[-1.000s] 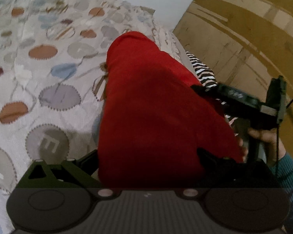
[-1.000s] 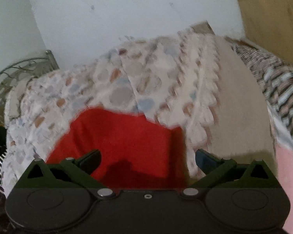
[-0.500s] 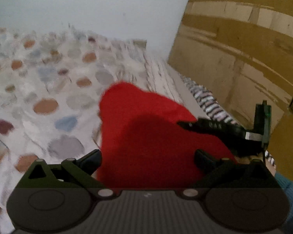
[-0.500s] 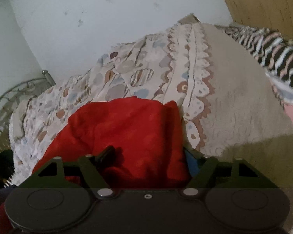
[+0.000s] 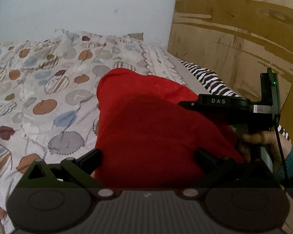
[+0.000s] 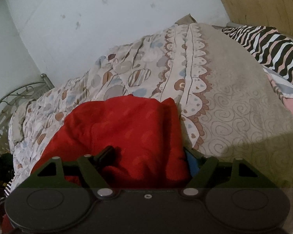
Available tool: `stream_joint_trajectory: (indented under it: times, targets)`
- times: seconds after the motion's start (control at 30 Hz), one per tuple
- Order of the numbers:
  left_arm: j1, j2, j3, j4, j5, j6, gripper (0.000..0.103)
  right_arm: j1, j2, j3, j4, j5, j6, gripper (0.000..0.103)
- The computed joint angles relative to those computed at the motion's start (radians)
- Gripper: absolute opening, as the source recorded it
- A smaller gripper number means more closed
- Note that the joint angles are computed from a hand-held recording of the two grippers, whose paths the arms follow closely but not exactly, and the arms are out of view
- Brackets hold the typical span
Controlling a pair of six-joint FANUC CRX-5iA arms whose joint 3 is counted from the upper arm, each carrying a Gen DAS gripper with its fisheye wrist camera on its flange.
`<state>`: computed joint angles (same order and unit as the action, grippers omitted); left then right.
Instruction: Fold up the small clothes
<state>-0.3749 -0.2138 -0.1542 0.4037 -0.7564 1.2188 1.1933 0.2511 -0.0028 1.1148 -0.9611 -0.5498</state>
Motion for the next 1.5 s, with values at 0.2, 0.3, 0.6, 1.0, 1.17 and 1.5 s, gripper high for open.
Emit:
stream_joint_trajectory:
  times: [0.2,0.3,0.6,1.0,1.17,1.5]
  targets:
    - [0.006,-0.002,-0.006,0.010,0.001,-0.006,0.103,-0.001,-0.001,-0.006,0.006,0.003,-0.008,0.078]
    - [0.006,-0.003,-0.006,0.010,0.000,-0.008,0.103,-0.002,-0.001,-0.009,0.014,0.004,-0.018,0.078]
    - [0.043,-0.007,-0.025,0.112,-0.025,-0.061,0.103,0.000,0.000,-0.026,0.048,0.000,-0.053,0.078]
    - [0.200,-0.011,-0.099,0.454,-0.099,-0.163,0.103,0.000,-0.008,-0.055,0.088,0.007,-0.101,0.079]
    - [0.229,0.123,0.007,0.444,-0.260,-0.067,0.103,0.001,-0.006,-0.053,0.088,0.006,-0.104,0.080]
    - [0.220,0.166,0.022,0.448,-0.274,-0.033,0.103,-0.002,-0.009,-0.067,0.109,0.015,-0.126,0.081]
